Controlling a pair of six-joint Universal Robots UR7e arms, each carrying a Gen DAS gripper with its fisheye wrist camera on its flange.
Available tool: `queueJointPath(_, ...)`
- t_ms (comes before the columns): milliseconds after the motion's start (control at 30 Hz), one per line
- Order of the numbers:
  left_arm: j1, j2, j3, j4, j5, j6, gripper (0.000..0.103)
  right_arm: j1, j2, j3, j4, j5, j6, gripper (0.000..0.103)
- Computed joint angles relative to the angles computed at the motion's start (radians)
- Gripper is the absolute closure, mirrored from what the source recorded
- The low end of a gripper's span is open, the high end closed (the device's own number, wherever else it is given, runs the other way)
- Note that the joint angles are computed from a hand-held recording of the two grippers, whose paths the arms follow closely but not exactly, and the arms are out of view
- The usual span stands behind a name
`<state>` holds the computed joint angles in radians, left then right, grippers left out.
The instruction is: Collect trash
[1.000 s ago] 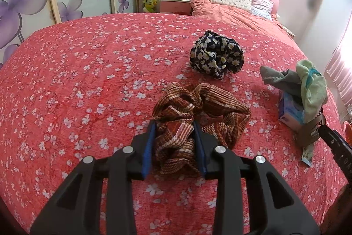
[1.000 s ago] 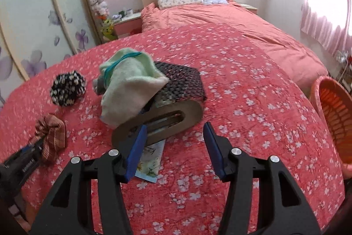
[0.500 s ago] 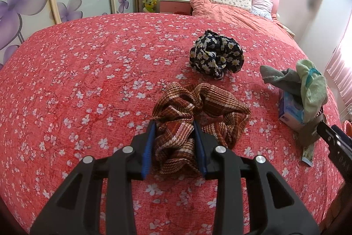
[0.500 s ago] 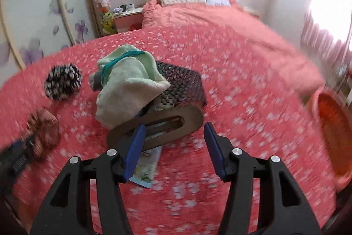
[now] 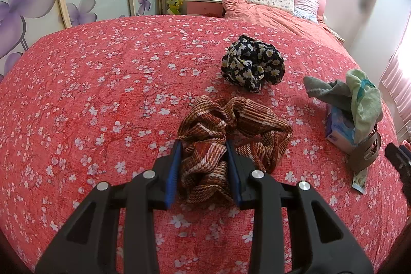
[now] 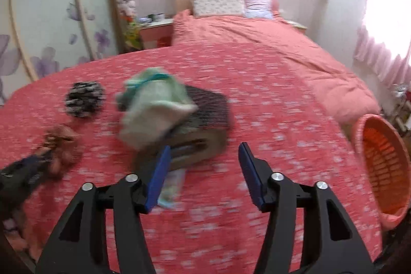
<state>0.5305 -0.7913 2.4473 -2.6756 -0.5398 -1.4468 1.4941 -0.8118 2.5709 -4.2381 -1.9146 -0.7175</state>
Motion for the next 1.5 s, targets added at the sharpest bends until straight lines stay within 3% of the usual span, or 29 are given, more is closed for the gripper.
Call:
queueJointPath(200,0.0,-0.002,0.001,0.003,0.0,-0.001,0.07,0.071,0.169,-0.07,-0.123,-0.101,-0.063,0.028)
queueJointPath(333,0.0,0.001,0.0,-0.001,0.0,0.0,0.07,0.098,0.204,-0.12,-0.095,-0.214,-0.058,0.025)
queueJointPath(500,-0.001,0.002,0.008,-0.023,0.0,0.005,0.07,0.083,0.202,-0.102,-0.208,-0.217,-0.094,0.025)
queueJointPath(733,-0.002,-0.001,0.015,-0.033,-0.001,0.007,0.07,-0.026,0.068,-0.05,-0.161,-0.182,-0.019,0.028)
queueJointPath(833,-0.002,-0.001,0.014,-0.031,-0.001,0.007,0.07,-0.077,0.022,-0.017,-0.142,-0.12,0.003,0.029)
queueJointPath(967,-0.003,-0.005,0.015,-0.022,-0.001,0.003,0.07,-0.071,-0.026,0.013,-0.053,-0.037,0.061,0.028)
queueJointPath(1033,-0.003,-0.005,0.015,-0.022,-0.001,0.001,0.069,-0.05,-0.011,0.013,-0.037,-0.026,0.076,0.023)
queueJointPath(1233,-0.008,-0.018,0.043,-0.06,-0.002,0.01,0.072,0.033,0.114,-0.043,-0.051,-0.121,0.081,0.013)
queueJointPath(1367,-0.007,-0.024,0.043,-0.041,-0.001,0.006,0.072,0.088,0.19,-0.11,-0.038,-0.262,0.081,0.01)
queueJointPath(1500,-0.006,-0.023,0.049,-0.067,-0.002,0.015,0.072,0.07,0.177,-0.097,-0.096,-0.243,0.083,0.011)
